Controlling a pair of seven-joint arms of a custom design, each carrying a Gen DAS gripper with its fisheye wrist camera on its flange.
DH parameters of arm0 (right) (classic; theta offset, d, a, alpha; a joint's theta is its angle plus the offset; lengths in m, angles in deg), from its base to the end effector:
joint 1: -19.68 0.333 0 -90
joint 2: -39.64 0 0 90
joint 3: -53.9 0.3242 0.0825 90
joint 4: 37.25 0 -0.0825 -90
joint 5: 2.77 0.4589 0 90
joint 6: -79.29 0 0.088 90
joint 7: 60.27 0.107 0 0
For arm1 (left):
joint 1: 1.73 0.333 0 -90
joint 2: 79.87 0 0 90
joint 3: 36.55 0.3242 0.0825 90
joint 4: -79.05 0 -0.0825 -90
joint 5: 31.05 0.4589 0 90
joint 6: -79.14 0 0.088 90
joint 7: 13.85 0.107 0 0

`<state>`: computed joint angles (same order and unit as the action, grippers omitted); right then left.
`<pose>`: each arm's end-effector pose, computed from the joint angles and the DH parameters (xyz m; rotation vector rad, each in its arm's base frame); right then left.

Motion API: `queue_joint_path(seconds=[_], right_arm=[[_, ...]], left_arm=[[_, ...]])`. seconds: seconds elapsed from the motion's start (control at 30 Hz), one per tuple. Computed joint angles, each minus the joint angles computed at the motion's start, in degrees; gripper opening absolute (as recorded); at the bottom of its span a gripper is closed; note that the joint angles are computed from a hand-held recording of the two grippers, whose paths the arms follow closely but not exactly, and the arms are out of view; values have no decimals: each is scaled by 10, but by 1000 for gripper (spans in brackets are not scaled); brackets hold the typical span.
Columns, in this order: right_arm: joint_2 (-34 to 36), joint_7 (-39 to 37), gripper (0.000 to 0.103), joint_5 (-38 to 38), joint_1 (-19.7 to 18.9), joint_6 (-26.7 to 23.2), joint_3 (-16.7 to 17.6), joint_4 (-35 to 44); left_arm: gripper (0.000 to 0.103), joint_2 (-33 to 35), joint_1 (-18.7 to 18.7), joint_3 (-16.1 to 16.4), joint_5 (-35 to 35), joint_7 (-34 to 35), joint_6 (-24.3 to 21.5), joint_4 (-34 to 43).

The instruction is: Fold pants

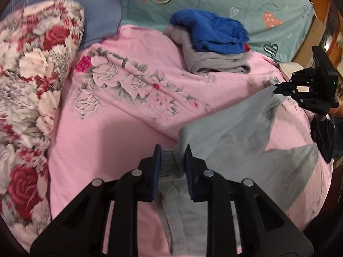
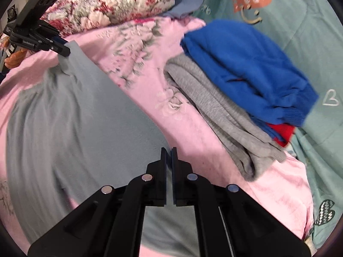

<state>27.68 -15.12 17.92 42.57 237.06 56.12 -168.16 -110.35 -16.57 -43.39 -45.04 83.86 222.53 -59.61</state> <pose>0.5395 0.2377 0.4868 -2.3854 0.7839 -0.5391 0.4659 -0.1888 0.5507 -1.5644 2.2737 -0.8096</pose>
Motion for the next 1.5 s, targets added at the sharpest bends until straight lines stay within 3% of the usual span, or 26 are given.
queue_joint_path(seconds=[0.17, 0.33, 0.5, 0.53, 0.6, 0.7, 0.8, 0.87, 0.97, 1.1, 1.23, 1.5], right_arm=[[-125, -22, 3, 35, 37, 33, -16, -114], [-245, -9, 3, 49, 97, 35, -39, -232], [-300, 7, 3, 68, 161, 11, -64, -298], [-301, 11, 3, 68, 167, 8, -62, -305], [-299, 25, 3, 66, 173, 8, -54, -314], [-297, 39, 3, 63, 178, 3, -54, -314], [-302, 37, 4, 74, 191, 3, -69, -313], [-307, 49, 28, 69, 182, 23, -59, -321], [-314, 51, 30, 65, 188, 33, -71, -330], [-322, 38, 30, 74, 208, 37, -96, -336], [-318, 37, 31, 75, 209, 39, -99, -338], [-312, 22, 36, 105, 230, 52, -120, -342]], left_arm=[[23, -128, -18, -28, 36, -14, -42, -83], [41, -231, -36, -35, 52, -57, -119, -170], [41, -293, -40, 14, 2, -108, -126, -225], [48, -301, -45, 30, -19, -112, -121, -230], [62, -302, -46, 42, -52, -128, -109, -232], [63, -289, -64, 67, -109, -139, -83, -233], [64, -247, -65, 72, -146, -160, -87, -216], [62, -220, -60, 68, -163, -182, -102, -206], [60, -207, -49, 60, -181, -200, -93, -206], [50, -207, -44, 51, -180, -210, -90, -202], [47, -198, -37, 25, -150, -234, -104, -184], [46, -165, -32, 19, -135, -279, -107, -172]])
